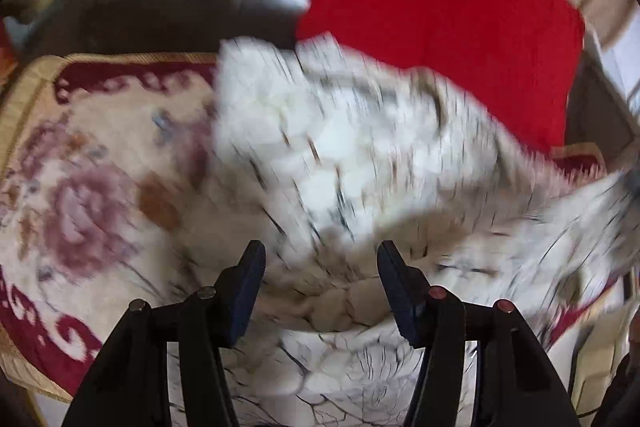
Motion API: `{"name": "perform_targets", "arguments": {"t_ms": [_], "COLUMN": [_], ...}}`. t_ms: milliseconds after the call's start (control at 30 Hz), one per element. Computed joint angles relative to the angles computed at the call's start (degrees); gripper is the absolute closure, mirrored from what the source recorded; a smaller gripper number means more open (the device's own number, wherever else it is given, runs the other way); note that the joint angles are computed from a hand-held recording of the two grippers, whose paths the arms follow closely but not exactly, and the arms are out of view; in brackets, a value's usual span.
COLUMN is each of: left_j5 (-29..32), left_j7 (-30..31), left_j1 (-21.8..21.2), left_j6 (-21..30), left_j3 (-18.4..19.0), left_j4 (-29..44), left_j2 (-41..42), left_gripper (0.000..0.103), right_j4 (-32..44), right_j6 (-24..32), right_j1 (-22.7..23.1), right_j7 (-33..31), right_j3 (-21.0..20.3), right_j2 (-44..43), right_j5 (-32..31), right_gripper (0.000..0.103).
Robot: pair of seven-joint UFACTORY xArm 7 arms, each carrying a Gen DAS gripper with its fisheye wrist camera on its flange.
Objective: Fold large clothes
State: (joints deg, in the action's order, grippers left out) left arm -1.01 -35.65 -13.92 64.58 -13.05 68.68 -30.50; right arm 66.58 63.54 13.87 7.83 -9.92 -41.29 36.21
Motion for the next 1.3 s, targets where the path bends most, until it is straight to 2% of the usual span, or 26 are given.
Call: {"name": "perform_targets", "arguments": {"t_ms": [100, 200, 233, 267, 300, 333, 400, 433, 500, 600, 667, 700, 733, 767, 867, 933, 967, 1033, 1133, 1233, 1300], "left_j5": [1.1, 2.2, 1.8, 1.1, 0.5, 0.0, -0.8, -1.8, -2.8, -1.7, -1.7, -1.4, -1.4, -2.9, -7.7, -13.2, -17.3, -21.4, -24.8, -20.5, -21.5], "left_j7": [-2.0, -2.8, -2.7, -2.1, -1.5, -0.8, -1.1, -1.4, -1.6, -2.5, -2.7, -2.9, -2.8, -2.2, -1.2, 0.7, 2.2, 2.4, 5.5, 10.0, 12.6], "left_j1": [2.1, 3.7, 3.7, 3.3, 3.0, 2.7, 2.8, 2.5, 2.1, 2.2, 1.8, 1.7, 1.6, 0.8, -1.2, -1.8, -3.9, -4.1, -5.5, -8.0, -10.2], "left_j6": [-3.5, -5.2, -5.6, -5.5, -5.3, -4.7, -3.8, -2.9, -3.2, -3.8, -5.0, -5.2, -5.2, -4.7, -4.9, -5.1, -5.0, -6.5, -8.1, -8.1, -8.2], "left_j3": [1.1, 1.1, 1.3, 1.8, 2.0, 2.1, 1.8, 2.0, 1.9, 0.4, 0.4, 0.3, 0.5, 1.2, 3.1, 3.8, 5.9, 5.5, 4.7, 1.8, 0.8], "left_j4": [0.0, -1.3, -2.3, -3.3, -3.9, -4.9, -6.2, -6.3, -5.9, -2.9, -0.6, 0.9, 2.5, 4.6, 7.4, 8.7, 9.8, 10.5, 10.8, 11.4, 9.8], "left_j2": [-4.0, -7.1, -7.9, -8.7, -8.7, -8.8, -7.8, -6.7, -4.9, -1.2, 1.4, 2.9, 5.0, 7.9, 13.2, 16.4, 18.8, 21.0, 21.4, 19.8, 17.9], "left_gripper": [0.044, 0.044, 0.043, 0.043, 0.043, 0.043, 0.043, 0.043, 0.044, 0.043, 0.043, 0.042, 0.035, 0.031, 0.031, 0.031, 0.031, 0.031, 0.031, 0.031, 0.031], "right_j4": [3.9, -0.6, -2.8, -6.0, -8.6, -11.9, -14.6, -17.5, -19.6, -17.6, -16.3, -16.1, -16.4, -16.8, -19.8, -22.3, -23.5, -25.0, -25.4, -24.4, -23.8], "right_j6": [-15.8, -27.1, -27.8, -26.5, -23.5, -18.1, -8.4, -7.0, -6.7, -4.8, -5.7, -6.4, -6.2, -6.6, -6.6, -6.1, -5.9, -5.2, -3.9, -4.1, -4.8], "right_j1": [5.1, 8.0, 7.9, 5.3, 0.7, -3.4, -6.1, -7.4, -8.1, -5.8, -4.4, -3.6, -3.0, -2.5, -2.6, -3.0, -3.3, -3.8, -4.9, -6.0, -6.5], "right_j7": [-10.4, -21.3, -23.1, -24.1, -23.3, -20.1, -13.6, -11.2, -9.6, -7.6, -6.9, -6.6, -6.6, -6.3, -5.3, -4.5, -3.9, -2.8, -2.3, -2.8, -2.9], "right_j3": [0.9, 2.7, 2.9, 3.3, 4.3, 3.8, 0.6, -0.7, -1.3, -2.9, -2.9, -2.9, -3.5, -3.3, -2.4, -2.1, -2.1, -2.7, -3.1, -3.7, -3.8], "right_j2": [-0.8, -7.5, -9.4, -11.6, -13.1, -14.2, -15.1, -16.9, -18.8, -16.2, -14.1, -13.5, -13.7, -13.6, -15.3, -16.8, -17.6, -18.7, -19.3, -19.6, -19.1], "right_j5": [6.3, 3.6, 1.5, -3.0, -6.9, -11.6, -14.1, -13.7, -13.6, -11.2, -9.2, -8.0, -7.1, -6.1, -4.9, -4.9, -4.6, -4.4, -5.7, -7.0, -7.5], "right_gripper": [0.098, 0.098, 0.098, 0.098, 0.098, 0.098, 0.096, 0.094, 0.094, 0.094, 0.094, 0.094, 0.094, 0.094, 0.094, 0.094, 0.094, 0.093, 0.093, 0.093, 0.093]}}
